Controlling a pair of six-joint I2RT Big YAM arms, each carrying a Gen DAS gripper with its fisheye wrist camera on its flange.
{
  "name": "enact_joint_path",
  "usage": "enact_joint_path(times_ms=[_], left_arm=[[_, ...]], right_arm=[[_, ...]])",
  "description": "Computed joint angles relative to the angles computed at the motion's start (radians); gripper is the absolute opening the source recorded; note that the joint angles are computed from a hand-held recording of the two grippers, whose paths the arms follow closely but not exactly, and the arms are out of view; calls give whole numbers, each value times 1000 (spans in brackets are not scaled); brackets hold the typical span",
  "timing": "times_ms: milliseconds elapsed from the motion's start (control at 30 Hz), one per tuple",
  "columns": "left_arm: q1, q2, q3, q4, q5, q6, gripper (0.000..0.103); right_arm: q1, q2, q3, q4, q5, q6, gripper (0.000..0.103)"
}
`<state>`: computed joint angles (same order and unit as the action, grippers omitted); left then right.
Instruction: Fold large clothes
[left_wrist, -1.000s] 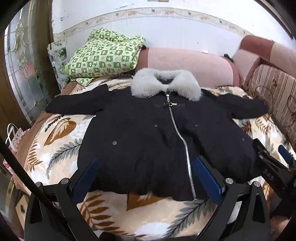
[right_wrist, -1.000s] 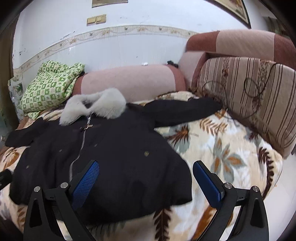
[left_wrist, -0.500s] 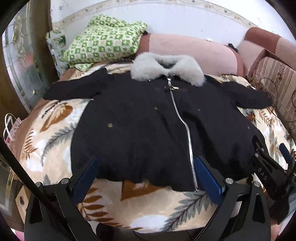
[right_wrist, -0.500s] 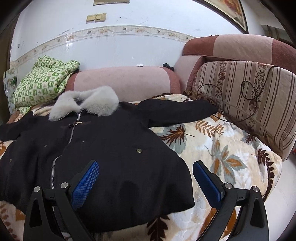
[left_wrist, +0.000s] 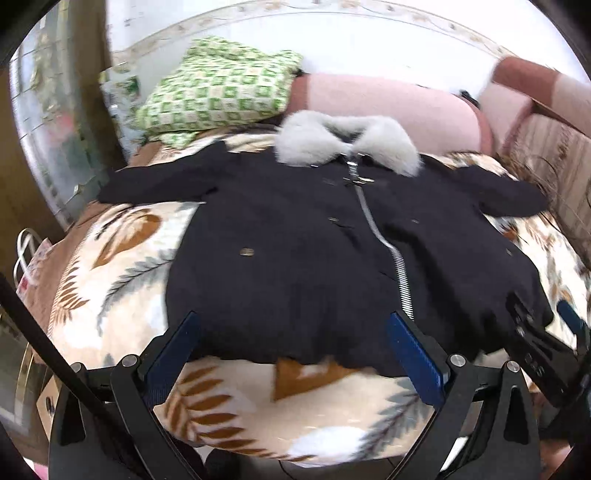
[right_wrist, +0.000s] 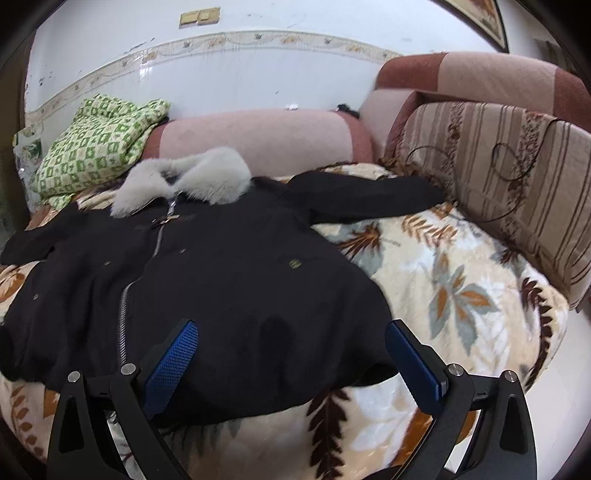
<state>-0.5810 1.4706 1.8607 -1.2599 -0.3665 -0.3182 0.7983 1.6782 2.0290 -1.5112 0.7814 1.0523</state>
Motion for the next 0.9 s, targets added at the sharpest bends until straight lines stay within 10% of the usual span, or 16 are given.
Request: enact_joint_path(times_ms=[500,733,900], left_arm=[[180,-97,-76,35,-68,-31,101],[260,-155,-112,76,-102,-19,101],[315,-188,-129,83,-61,-51,101]], right_arm=[[62,46,-2,391,-379,-321,100],[81,192,204,419,-568,-447,99],[80,449,584,221,-538,-454,100]])
